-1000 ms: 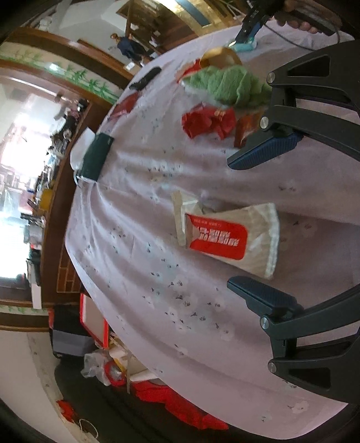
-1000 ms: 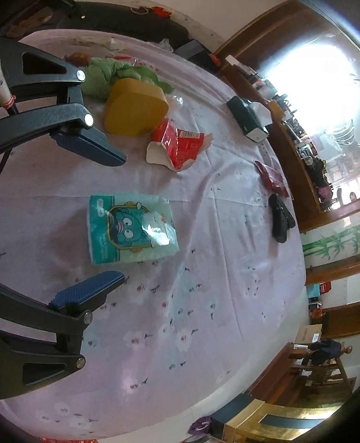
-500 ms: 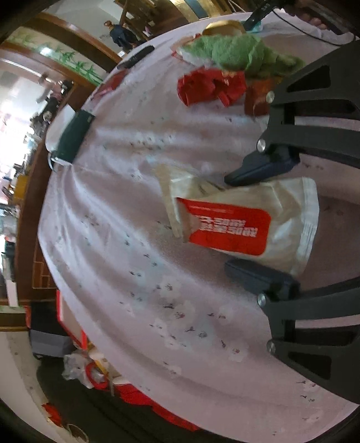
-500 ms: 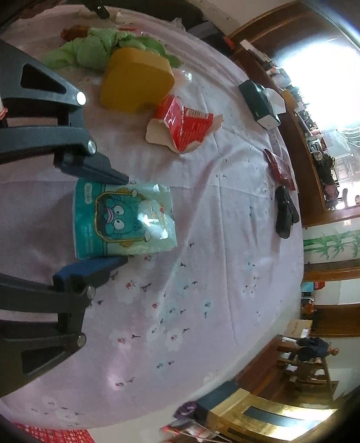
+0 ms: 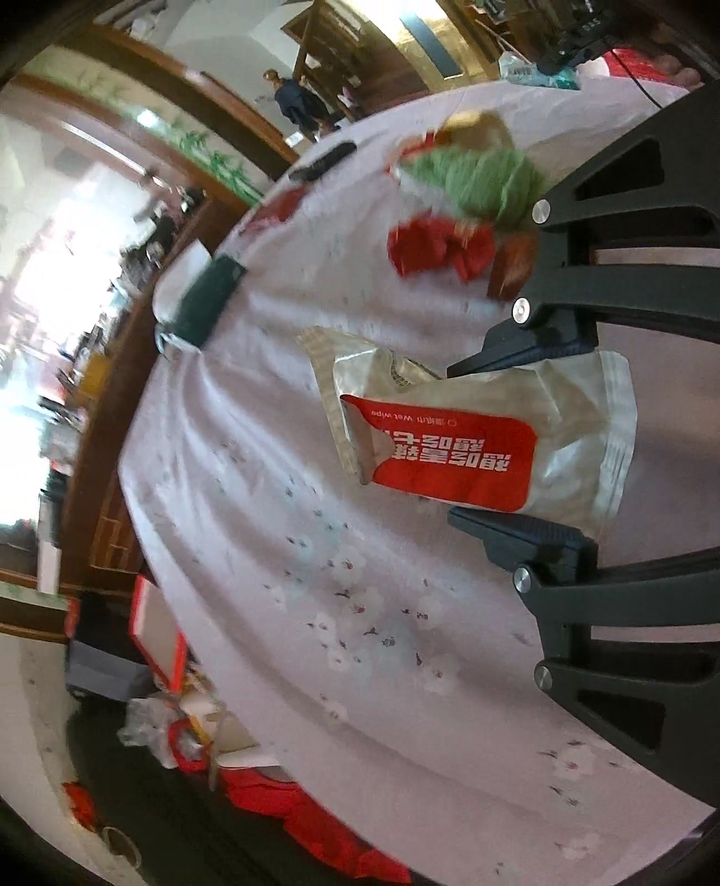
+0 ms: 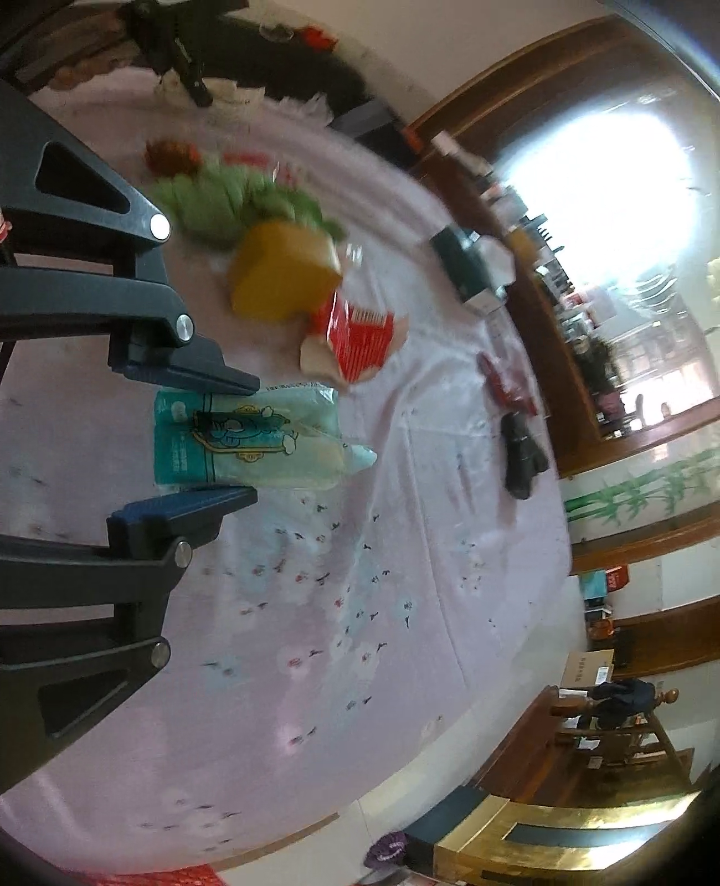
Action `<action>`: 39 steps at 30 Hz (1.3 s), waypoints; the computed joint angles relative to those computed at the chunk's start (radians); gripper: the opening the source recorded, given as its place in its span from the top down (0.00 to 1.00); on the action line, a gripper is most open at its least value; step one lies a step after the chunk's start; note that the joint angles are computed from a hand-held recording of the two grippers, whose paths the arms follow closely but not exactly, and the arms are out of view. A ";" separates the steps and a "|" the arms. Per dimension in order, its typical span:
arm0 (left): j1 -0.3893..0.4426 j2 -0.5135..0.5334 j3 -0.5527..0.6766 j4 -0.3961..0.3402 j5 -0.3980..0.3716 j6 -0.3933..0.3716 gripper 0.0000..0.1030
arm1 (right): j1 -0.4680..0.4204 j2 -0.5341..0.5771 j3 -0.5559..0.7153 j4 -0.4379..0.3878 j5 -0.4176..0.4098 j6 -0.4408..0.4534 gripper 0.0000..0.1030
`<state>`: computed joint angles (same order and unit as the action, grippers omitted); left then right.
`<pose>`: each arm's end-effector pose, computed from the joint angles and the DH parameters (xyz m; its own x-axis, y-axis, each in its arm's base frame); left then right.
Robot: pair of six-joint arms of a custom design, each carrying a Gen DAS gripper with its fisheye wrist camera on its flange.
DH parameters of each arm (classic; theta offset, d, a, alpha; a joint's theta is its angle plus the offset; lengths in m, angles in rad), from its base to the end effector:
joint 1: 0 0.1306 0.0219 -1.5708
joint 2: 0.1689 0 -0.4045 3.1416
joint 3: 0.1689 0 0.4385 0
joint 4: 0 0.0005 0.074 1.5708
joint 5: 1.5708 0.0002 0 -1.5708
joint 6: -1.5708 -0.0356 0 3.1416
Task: Collect trash
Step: 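Carry the packet and tissue pack over the red wastebasket with both tools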
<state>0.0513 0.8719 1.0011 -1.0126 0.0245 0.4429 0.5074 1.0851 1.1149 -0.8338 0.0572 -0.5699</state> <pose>0.3213 0.0151 0.4513 -0.6821 -0.4640 -0.5652 -0.3631 0.8858 -0.2890 0.3596 0.1970 0.4490 -0.7730 0.1866 -0.6064 -0.0396 0.9397 0.3397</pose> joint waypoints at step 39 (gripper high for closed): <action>-1.074 0.192 0.319 0.144 -0.168 0.056 0.58 | 0.145 -0.854 -0.181 -0.338 0.493 -0.233 0.66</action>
